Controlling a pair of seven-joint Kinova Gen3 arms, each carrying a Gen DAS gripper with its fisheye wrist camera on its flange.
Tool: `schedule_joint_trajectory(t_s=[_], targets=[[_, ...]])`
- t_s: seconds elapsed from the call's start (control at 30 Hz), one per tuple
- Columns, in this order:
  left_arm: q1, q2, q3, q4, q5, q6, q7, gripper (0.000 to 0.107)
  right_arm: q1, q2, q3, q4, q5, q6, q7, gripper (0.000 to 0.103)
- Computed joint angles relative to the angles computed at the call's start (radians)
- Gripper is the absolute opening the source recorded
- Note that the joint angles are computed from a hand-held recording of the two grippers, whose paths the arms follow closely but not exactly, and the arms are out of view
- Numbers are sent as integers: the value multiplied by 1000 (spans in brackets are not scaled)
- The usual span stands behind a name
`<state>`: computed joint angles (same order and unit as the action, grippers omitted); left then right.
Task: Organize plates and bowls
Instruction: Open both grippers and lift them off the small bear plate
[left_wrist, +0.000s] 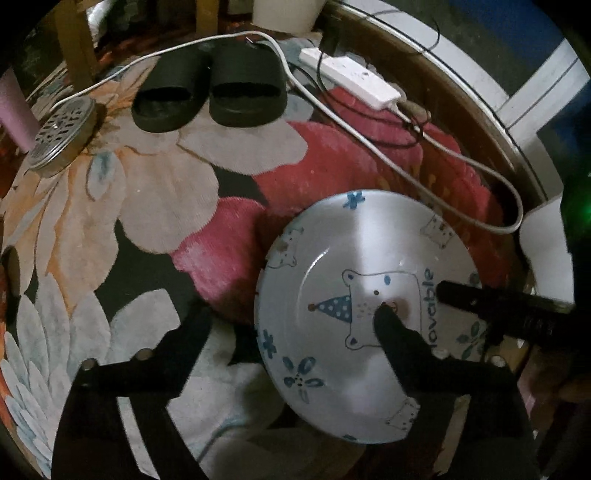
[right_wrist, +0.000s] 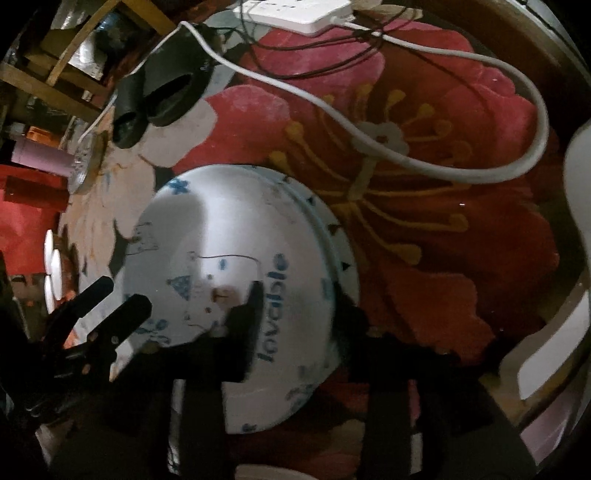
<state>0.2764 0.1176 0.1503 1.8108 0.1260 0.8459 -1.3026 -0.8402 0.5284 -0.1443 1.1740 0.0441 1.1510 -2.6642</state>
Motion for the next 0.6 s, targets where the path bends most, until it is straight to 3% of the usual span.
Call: schedule_joint_trajectory(t_s=[0.1, 0.23, 0.33, 0.4, 0.6], targets=[[-2, -20, -7, 10, -12, -8, 23, 100, -3, -5, 0, 4, -5, -28, -15, 66], [-15, -37, -15, 29, -19, -9, 43, 101, -26, 18, 4, -45, 19, 26, -9, 71], [-24, -48, -19, 44, -29, -8, 53, 102, -57, 55, 15, -123, 56, 123, 4, 75], [-29, -55, -20, 53, -36, -10, 59, 102, -105, 88, 47, -196, 95, 201, 43, 88], [-48, -73, -25, 72, -39, -6, 55, 102, -158, 133, 58, -302, 165, 273, 74, 100]])
